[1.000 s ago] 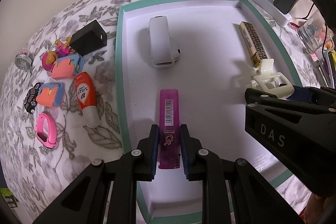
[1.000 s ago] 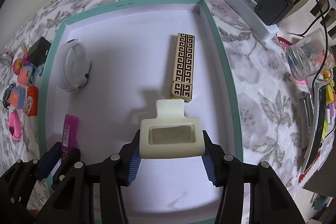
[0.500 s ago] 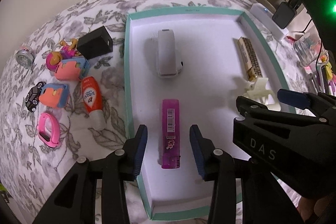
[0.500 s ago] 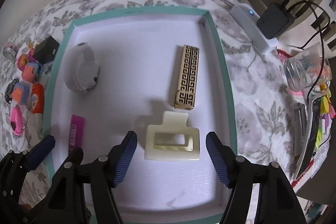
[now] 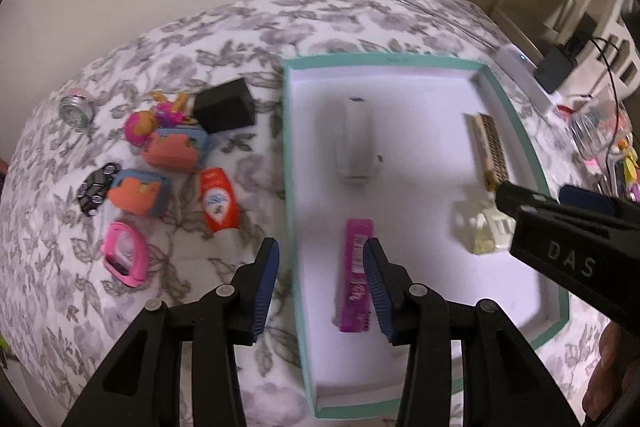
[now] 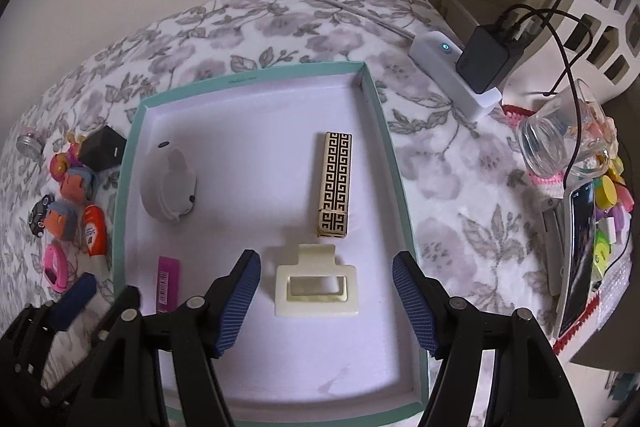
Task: Organize rigid objects
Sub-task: 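Lower both items into the tray and open both grippers, then lift both open grippers away from the tray toward the loose toys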
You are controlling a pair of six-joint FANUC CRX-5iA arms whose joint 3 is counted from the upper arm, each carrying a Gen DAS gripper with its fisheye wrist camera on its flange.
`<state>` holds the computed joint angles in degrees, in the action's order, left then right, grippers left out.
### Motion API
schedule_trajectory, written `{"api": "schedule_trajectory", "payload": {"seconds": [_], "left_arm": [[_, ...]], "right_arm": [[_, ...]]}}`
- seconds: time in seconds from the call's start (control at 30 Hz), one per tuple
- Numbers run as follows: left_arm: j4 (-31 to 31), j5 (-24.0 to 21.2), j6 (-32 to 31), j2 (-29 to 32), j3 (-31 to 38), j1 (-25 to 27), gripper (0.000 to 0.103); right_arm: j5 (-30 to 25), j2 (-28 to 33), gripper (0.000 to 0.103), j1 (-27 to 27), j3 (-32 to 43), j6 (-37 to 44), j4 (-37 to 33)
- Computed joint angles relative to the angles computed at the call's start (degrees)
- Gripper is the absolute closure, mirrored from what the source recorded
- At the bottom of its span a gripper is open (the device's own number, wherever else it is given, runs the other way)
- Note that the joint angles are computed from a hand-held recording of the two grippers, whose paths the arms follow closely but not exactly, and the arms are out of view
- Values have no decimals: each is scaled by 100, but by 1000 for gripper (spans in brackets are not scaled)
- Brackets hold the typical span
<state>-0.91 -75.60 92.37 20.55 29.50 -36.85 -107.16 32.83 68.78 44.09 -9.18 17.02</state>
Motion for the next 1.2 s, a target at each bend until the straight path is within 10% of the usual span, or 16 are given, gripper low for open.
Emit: {"api": "schedule_trajectory", "payload": {"seconds": [0.1, 0.4, 1.2], "left_arm": [[-130, 107, 190, -69, -37, 53, 36], [-464, 271, 835, -162, -142, 317, 15], [-267, 540, 1336, -400, -331, 1100, 8]], "right_arm": [[71, -9, 30, 2, -26, -41, -18], [190, 8, 5, 28, -107, -7, 186], [944, 358, 0, 154, 249, 400, 1323]]}}
